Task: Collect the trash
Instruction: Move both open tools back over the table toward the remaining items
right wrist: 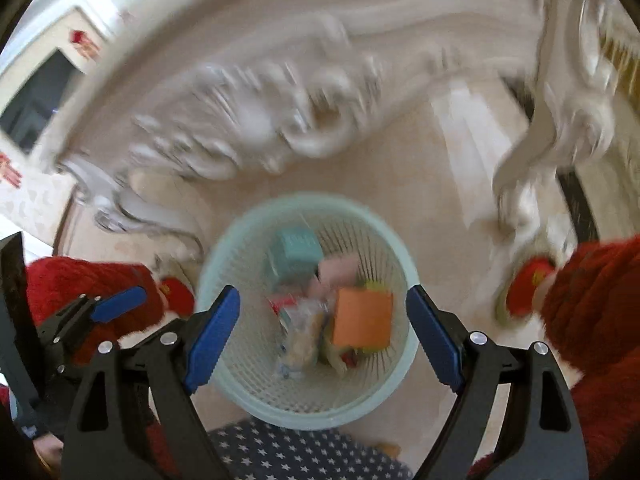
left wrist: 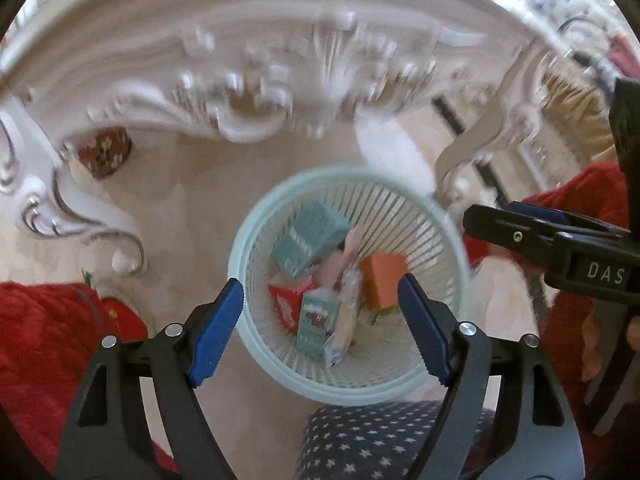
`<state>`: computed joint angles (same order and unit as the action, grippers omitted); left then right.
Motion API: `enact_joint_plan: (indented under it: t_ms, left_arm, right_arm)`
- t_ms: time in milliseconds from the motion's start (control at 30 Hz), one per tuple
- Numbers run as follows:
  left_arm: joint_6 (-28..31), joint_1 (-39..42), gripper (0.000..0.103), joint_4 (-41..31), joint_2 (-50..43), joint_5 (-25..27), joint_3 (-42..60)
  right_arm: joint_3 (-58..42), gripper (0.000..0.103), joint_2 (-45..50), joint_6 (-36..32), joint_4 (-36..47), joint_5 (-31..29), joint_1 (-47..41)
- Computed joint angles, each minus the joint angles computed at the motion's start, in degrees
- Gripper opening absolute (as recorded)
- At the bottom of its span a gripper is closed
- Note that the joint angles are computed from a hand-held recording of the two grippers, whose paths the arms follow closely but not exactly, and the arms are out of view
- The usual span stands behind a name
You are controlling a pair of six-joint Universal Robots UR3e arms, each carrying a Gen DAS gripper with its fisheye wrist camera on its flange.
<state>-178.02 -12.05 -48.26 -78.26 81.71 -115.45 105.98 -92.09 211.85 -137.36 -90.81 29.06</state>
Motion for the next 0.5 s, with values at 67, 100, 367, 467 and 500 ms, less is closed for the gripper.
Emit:
enact_joint_plan:
  t_ms: [67, 100, 367, 467, 500]
  left_arm:
    - [-0.38, 1.18, 0.078, -1.51, 3.53, -1.23, 1.56]
    - [0.10, 2.92, 0.078, -2.56, 5.69, -3.28, 2.36]
    - [1.13, 4.73, 0.078, -16.41, -9.36, -2.36, 39.42]
    - [0.47, 2.83, 0.078, -16.61, -23.66, 2.37, 57.42]
    - [0.21, 2.31, 0.078, -18.36, -27.83, 3.69, 63.42]
  right_arm:
    - [-0.82, 0.081, -2.12, -0.71, -1.85, -3.32, 1.80]
    - [-2.19, 0.081, -3.10, -1.72, -2.56, -5.80, 2.81]
    - [-16.77, 0.081, -0.42, -10.90, -4.59, -8.30, -2.96]
    - [-23.01, 0.081, 3.86, -13.02, -4.56, -6.77, -6.89]
    - [-25.00, 0.081, 5.45, -13.68, -4.83, -6.10, -7.97]
